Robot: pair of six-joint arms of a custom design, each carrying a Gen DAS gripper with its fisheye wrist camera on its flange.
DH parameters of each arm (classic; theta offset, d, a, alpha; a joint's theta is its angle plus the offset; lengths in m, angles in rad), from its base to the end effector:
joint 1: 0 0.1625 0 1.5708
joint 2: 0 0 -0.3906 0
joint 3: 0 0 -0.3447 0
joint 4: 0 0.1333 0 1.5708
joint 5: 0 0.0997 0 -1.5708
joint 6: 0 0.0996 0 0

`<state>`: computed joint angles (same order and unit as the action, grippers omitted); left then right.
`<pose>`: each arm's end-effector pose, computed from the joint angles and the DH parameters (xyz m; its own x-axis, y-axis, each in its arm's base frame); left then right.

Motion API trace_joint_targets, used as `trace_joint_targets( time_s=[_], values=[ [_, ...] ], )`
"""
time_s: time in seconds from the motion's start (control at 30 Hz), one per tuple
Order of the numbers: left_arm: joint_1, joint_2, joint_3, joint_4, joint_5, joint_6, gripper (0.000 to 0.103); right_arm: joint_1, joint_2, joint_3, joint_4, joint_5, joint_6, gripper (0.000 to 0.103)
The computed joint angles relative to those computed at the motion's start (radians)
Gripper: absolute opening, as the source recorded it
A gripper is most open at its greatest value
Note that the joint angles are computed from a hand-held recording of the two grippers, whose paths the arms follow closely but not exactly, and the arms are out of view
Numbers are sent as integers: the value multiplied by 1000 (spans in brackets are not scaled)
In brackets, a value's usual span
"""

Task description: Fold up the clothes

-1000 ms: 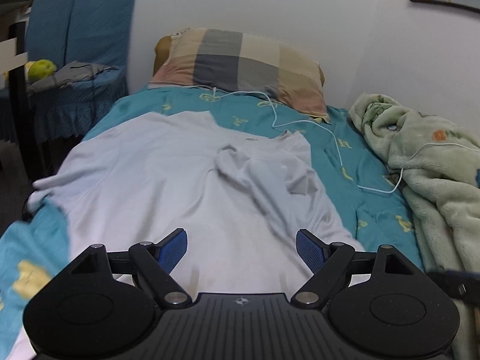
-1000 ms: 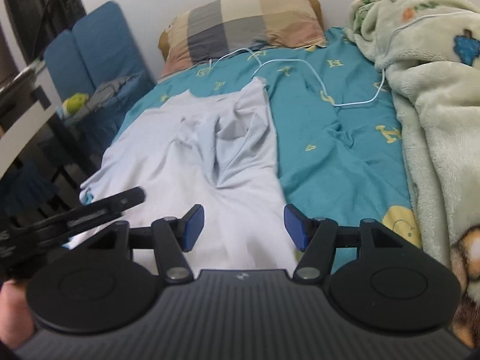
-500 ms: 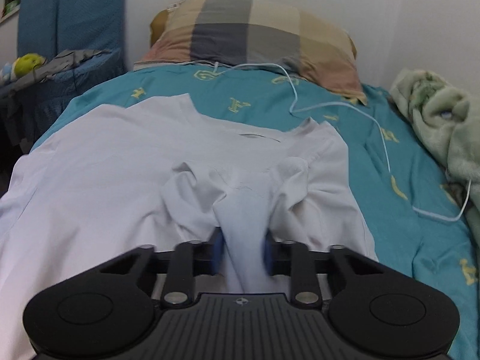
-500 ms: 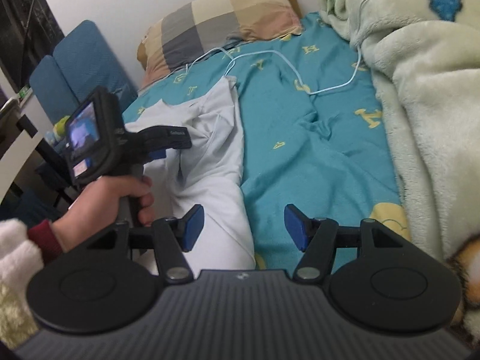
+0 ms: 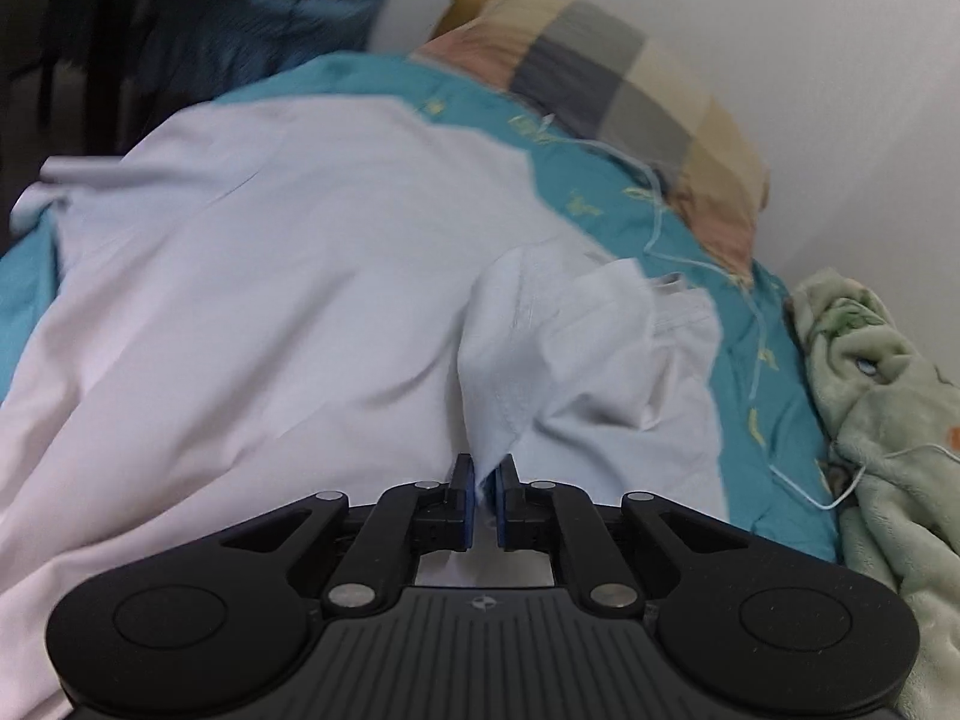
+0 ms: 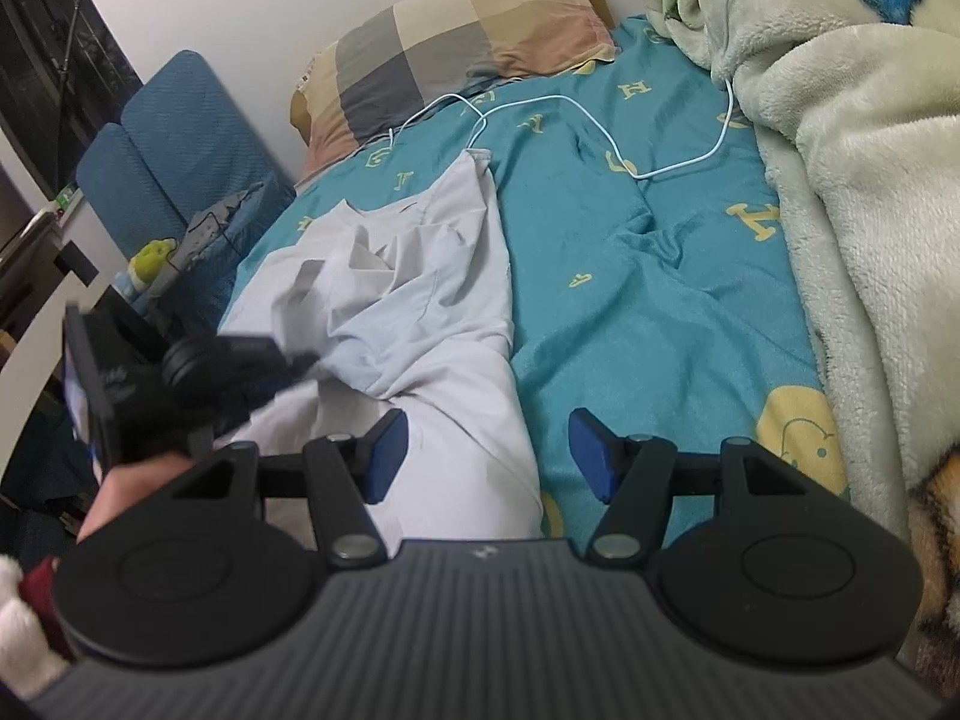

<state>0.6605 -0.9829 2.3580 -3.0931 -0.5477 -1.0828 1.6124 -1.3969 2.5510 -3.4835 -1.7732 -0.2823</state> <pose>-0.1739 -0.4116 0.1127 -0.8861 -0.3793 -0.2664 -0.0033 0.5799 -0.8147 0.1276 -0.3416 0.2298 -0.9371 -0.1084 0.3318 -0.3032 0.7236 -0.6200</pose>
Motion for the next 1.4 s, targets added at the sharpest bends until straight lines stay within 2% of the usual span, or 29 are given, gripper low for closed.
trace_joint_targets(
  time_s=[0.07,0.13,0.23,0.3,0.37,0.43,0.53,0.63,0.77,0.83,0.87,0.9,0.93,1.0,1.1,1.2,1.27,1.4],
  values=[
    [5,-28,21,30,3,-7,11,2,-3,3,1,-6,-1,62],
    [6,-57,44,4,-11,23,15,1,-6,5,2,-11,2,62],
    [-5,-113,54,33,-5,95,37,-4,-21,6,16,1,17,62],
    [-7,-121,36,4,13,213,54,-9,-34,6,28,14,28,62],
    [11,-104,-14,-58,13,378,63,-12,-39,5,32,25,34,62],
    [35,-71,-77,-119,-7,542,66,-17,-43,5,36,36,37,62],
    [99,6,-220,-139,-81,749,66,-25,-39,-1,52,38,48,62],
    [158,86,-361,-73,-132,849,66,-31,-31,-7,63,34,59,62],
    [227,159,-494,68,-159,843,62,-37,-15,-15,63,29,63,62],
    [254,174,-526,95,-187,836,53,-38,-2,-21,62,20,63,62],
    [264,179,-536,105,-196,828,36,-38,3,-23,64,16,63,62],
    [273,184,-545,115,-206,820,12,-38,6,-24,66,13,64,62],
    [277,179,-540,103,-214,810,3,-39,8,-25,68,11,64,62],
    [275,172,-521,47,-218,822,3,-41,8,-24,70,11,63,62],
    [250,141,-463,-123,-203,866,3,-39,8,-22,62,10,62,62],
    [232,112,-445,-205,-121,861,2,-32,8,-18,52,8,55,62],
    [236,116,-457,-224,-53,877,3,-29,9,-17,51,9,49,62],
    [281,136,-490,-183,14,828,3,-19,20,-20,50,-6,34,62]
  ],
)
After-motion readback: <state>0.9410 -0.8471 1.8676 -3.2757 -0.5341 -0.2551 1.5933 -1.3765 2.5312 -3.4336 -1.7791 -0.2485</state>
